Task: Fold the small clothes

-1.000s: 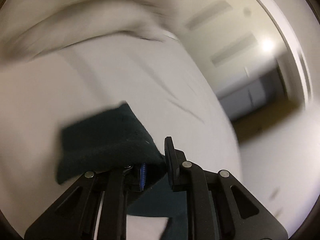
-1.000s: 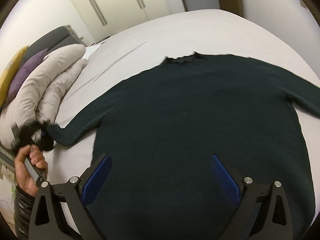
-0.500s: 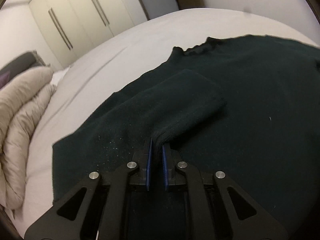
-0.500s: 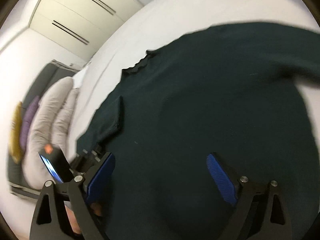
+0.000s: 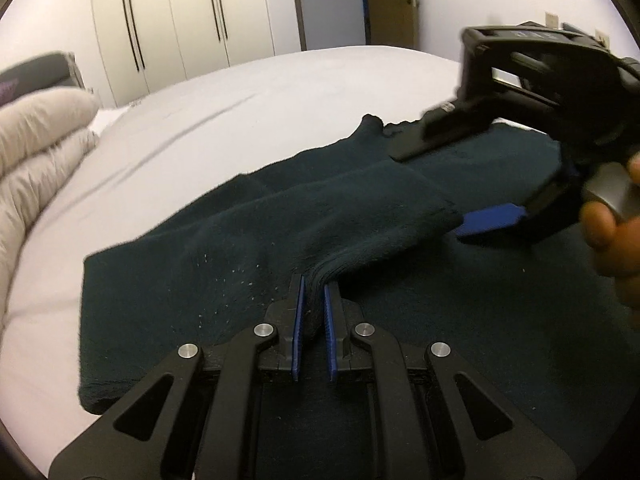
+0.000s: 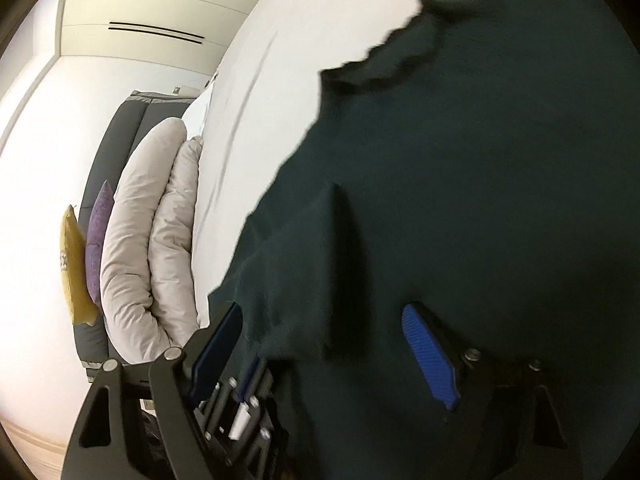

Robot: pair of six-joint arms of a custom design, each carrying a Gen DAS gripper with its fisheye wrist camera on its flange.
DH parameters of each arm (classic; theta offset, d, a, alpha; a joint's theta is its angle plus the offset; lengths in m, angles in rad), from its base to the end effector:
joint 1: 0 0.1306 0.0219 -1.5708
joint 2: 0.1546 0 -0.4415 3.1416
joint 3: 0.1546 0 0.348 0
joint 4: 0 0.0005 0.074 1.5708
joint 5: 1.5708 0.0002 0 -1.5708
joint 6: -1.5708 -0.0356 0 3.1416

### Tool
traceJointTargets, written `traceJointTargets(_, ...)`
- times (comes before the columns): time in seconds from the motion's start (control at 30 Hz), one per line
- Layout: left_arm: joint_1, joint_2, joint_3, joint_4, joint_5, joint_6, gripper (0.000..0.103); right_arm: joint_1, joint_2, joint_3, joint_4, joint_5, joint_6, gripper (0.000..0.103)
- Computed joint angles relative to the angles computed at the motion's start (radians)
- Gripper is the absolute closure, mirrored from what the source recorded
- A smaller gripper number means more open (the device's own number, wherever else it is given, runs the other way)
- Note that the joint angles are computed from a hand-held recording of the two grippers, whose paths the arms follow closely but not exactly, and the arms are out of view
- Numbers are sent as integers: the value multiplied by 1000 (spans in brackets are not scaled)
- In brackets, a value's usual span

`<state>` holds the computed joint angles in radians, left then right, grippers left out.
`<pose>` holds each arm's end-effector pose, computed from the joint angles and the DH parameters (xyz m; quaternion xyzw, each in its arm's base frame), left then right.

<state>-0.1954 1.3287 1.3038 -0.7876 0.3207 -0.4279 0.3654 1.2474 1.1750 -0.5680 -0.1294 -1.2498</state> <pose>0.3952 -0.0902 0.4834 0.3375 0.8548 -0.1049 0.3801 0.3556 0.1404 0.4752 0.3554 0.8185 0.3634 0.2677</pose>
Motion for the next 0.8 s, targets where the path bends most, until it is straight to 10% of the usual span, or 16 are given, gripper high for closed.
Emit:
traceJointTargets(0.23,34,8,30,-42,48,3,94,-6,115,138,-117,-2,107,52)
traceJointTargets(0.3,35,16,37,-42,50,8,94,-4,123,159,-165,18,145,85)
traceJointTargets(0.37,35,15,37,-39,59,12,94,-10,112,154,-181,37,146,94)
traceJointTargets(0.57,64,-41,12,6,179,14,94,-17,6,99,-201,170,160,94)
traceJointTargets(0.8,219,-30,60,183,220,284,94,-57,-123,20,-248,244,125,94)
